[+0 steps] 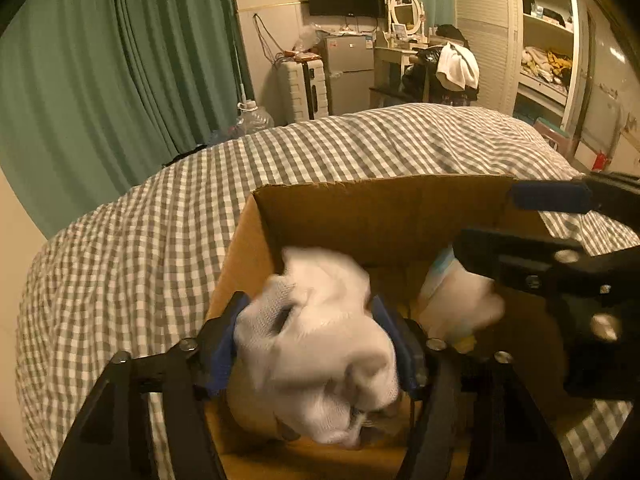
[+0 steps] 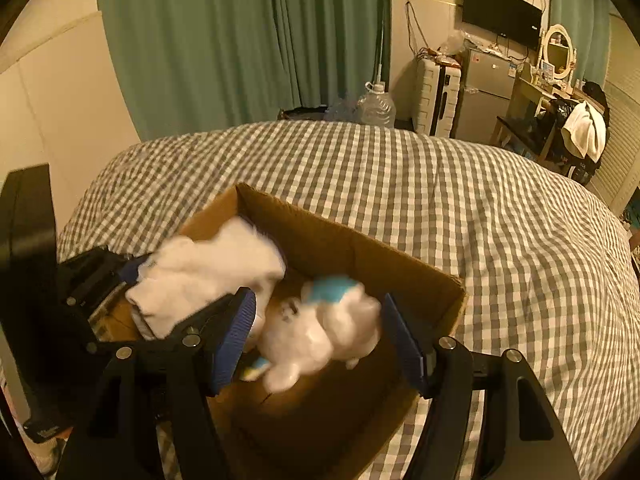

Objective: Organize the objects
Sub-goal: 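Open both tools to drop the glove and figurine into the box, then grasp the black oval mirror with the left tool while the right tool grasps the blue tissue pack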

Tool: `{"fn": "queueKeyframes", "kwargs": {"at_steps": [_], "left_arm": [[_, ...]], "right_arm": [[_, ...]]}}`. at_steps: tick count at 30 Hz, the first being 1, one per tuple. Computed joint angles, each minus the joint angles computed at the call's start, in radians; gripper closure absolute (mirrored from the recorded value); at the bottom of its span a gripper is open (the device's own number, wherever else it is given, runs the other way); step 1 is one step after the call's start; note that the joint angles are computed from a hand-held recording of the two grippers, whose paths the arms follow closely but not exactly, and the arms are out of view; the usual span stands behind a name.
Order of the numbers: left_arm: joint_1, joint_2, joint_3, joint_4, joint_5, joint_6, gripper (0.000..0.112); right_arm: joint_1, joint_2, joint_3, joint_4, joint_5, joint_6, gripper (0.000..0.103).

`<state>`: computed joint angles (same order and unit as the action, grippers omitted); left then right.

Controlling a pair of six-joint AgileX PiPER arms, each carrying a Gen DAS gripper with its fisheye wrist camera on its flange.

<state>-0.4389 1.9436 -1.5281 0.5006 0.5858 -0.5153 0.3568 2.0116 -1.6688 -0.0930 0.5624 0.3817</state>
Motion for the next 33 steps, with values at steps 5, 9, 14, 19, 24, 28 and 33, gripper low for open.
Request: {"fn": "queueKeyframes", "kwargs": {"at_steps": [5, 9, 14, 19, 24, 28, 33], "left_arm": [[-0.038, -0.097, 0.042, 0.062, 0.048, -0.047, 0.029], [-0.062, -0.182, 0.053, 0.083, 0.104, -0.072, 0.022], [-0.111, -0.329, 0.071, 0.085, 0.198, -0.089, 0.021], [-0.2, -0.452, 0.07, 0.19, 0.327, -0.148, 0.018], [-0.308, -0.569, 0.083, 0.27, 0.449, -0.203, 0.017], [-0.357, -0.627, 0.083, 0.276, 0.514, -0.21, 0.017], [-0.424, -0.693, 0.131, 0.304, 0.591, -0.228, 0.016]], "right_arm": [[0.009, -0.093, 0.036, -0.029, 0.023, 0.053, 0.023], [0.049, -0.185, 0.043, -0.135, 0.085, 0.151, 0.015], [0.107, -0.322, 0.066, -0.248, 0.168, 0.255, 0.01], [0.203, -0.455, 0.071, -0.363, 0.295, 0.343, 0.009], [0.336, -0.533, 0.034, -0.471, 0.441, 0.407, 0.009], [0.449, -0.566, 0.014, -0.557, 0.536, 0.455, 0.009], [0.556, -0.617, 0.061, -0.619, 0.576, 0.522, 0.009]]}}
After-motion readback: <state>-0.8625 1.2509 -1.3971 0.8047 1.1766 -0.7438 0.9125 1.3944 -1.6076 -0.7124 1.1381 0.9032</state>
